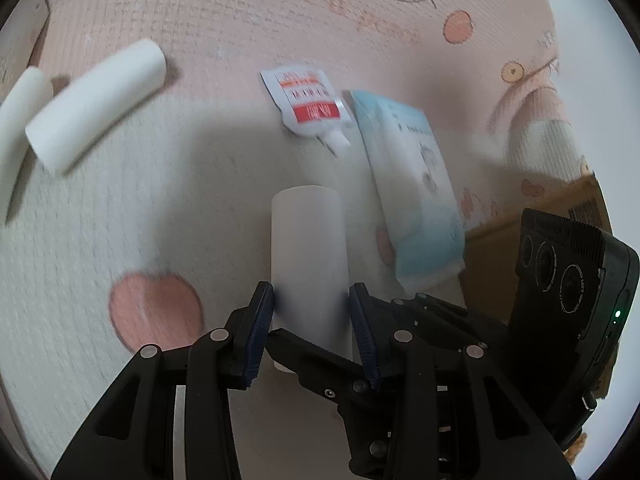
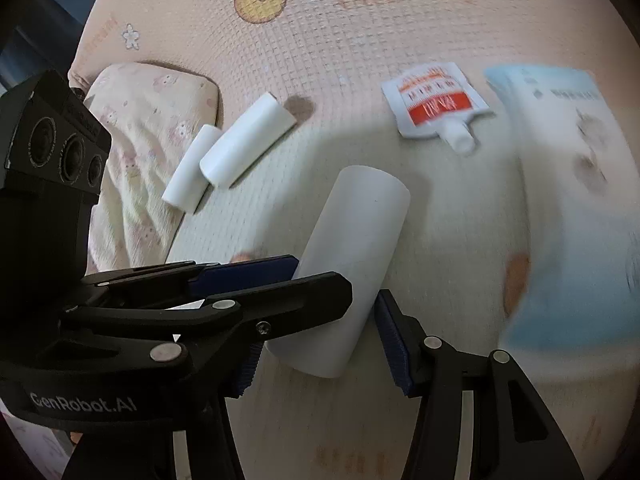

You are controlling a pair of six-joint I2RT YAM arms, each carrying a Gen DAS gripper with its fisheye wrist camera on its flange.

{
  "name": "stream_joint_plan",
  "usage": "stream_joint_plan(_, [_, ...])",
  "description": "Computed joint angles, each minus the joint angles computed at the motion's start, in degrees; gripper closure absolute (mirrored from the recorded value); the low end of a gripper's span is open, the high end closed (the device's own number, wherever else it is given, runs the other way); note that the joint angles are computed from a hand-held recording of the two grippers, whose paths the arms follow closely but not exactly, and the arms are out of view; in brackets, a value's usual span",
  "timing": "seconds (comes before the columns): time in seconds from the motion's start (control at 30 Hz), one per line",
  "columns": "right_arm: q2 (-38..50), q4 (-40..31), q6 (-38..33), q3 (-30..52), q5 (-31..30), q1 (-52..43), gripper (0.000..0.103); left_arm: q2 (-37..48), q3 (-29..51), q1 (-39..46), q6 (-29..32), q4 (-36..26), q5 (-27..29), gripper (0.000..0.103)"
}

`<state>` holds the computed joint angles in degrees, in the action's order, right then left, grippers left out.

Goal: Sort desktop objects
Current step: 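Lift the held white roll with the left gripper and carry it over the cardboard box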

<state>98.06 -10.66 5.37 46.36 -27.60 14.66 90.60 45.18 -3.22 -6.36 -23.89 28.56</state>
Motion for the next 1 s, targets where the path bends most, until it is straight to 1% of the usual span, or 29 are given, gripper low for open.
stream_joint_plan(0.07, [-1.92, 0.07, 0.02, -2.19, -0.05, -0.41, 0.052, -1.25, -1.28, -1.91, -2.09, 0.15, -0.38, 0.060])
stream_joint_plan(0.13, [-3.84, 0.40, 0.49, -4.40, 0.34, -0.22, 0.052, -2.10, -2.15, -2.82, -2.65, -0.30, -0.09, 0.059])
stream_joint_plan(0.2, [-6.47, 0.26, -0.34, -6.97, 0.19, -0.94, 0.052, -2.31, -2.55, -3.83, -2.35, -1.94, 0.11, 0.058])
stream_joint_plan(0.27, [-9.03, -0.89, -2.08, -8.98, -0.04, -1.75, 0.052, -3.04, -3.77, -4.21, -3.26, -1.93, 1.19, 0.058])
stream_joint_plan(0.33, [-11.58, -1.16, -2.35, -11.02, 0.73, -1.44, 0.052, -3.93, -5.02, -4.60, -5.00, -1.58, 1.91, 0.057])
stream_joint_plan(0.5, [-16.05, -2.39, -2.63, -14.56, -0.97, -3.40, 0.052, -9.93, -7.84, -8.89, -8.96, -1.08, -0.22, 0.057])
stream_joint_plan(0.6, [-21.51, -3.97, -3.13, -16.48, 0.17, -3.66, 0.052, -14.28, -7.32, -12.49, -10.69, -3.31, -2.41, 0.057])
stream_joint_plan(0.73, [-30.61, -9.53, -5.28, -16.94, 1.45, -5.29, 0.052, -21.95, -5.21, -18.17, -11.56, -7.98, -7.14, 0.057])
stream_joint_plan(0.77, [-34.36, -11.85, -5.72, -16.79, 1.99, -5.88, 0.052, -24.13, -4.12, -20.34, -11.68, -9.31, -9.18, 0.057])
stream_joint_plan(0.87, [-41.09, -17.08, -5.83, -15.36, 2.36, -7.38, 0.052, -27.57, -0.12, -25.33, -12.47, -12.41, -13.53, 0.057])
stream_joint_plan(0.93, [-45.37, -21.22, -6.59, -13.39, 1.91, -9.60, 0.052, -28.64, 2.58, -26.61, -11.88, -14.05, -14.42, 0.057])
stream_joint_plan(0.97, [-47.14, -22.83, -7.00, -12.35, 1.86, -10.58, 0.052, -29.18, 4.52, -26.25, -10.28, -15.38, -13.69, 0.057])
stream_joint_plan(1.0, [-49.14, -25.03, -8.38, -11.01, 1.47, -12.38, 0.052, -28.65, 6.29, -26.77, -10.04, -15.84, -13.74, 0.057])
